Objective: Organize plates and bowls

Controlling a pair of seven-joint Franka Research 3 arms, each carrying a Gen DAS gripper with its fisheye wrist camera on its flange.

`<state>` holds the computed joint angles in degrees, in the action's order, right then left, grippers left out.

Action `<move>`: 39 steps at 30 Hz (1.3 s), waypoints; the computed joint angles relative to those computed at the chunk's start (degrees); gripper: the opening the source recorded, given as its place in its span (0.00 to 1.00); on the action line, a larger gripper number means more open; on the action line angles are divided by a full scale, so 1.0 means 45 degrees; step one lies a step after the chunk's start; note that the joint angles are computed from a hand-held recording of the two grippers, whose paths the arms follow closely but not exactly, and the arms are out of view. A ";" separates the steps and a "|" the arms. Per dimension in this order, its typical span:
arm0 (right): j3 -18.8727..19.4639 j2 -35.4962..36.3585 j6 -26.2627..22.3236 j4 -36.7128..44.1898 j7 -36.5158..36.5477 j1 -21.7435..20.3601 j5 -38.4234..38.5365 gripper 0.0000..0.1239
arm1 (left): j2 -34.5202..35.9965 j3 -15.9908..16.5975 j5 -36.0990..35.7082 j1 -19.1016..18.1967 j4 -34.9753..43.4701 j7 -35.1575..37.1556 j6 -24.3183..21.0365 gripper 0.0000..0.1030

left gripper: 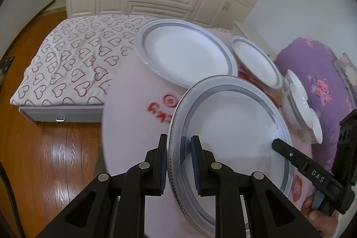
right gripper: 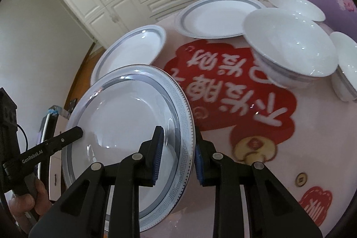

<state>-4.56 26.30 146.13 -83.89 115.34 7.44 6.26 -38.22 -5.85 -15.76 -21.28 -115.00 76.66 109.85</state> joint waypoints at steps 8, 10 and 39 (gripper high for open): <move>0.0126 0.0145 -0.0259 0.0151 -0.0141 0.0163 0.0042 0.21 | -0.0950 0.0293 0.0080 0.0169 -0.0350 -0.0120 -0.0784 0.15; 0.0094 0.0047 -0.0238 -0.0012 -0.0091 0.0234 -0.0022 0.21 | -0.1015 0.0297 0.0076 0.0157 -0.0367 -0.0144 -0.0887 0.16; -0.0638 -0.0698 0.1163 -0.1399 0.1558 0.0569 -0.1313 0.83 | -0.1111 -0.0518 0.1577 0.0398 -0.0472 -0.0579 0.0495 0.94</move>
<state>-7.44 23.16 151.36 -90.18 122.35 9.99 0.36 -43.22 -8.17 -8.67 -19.49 -117.13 74.06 112.08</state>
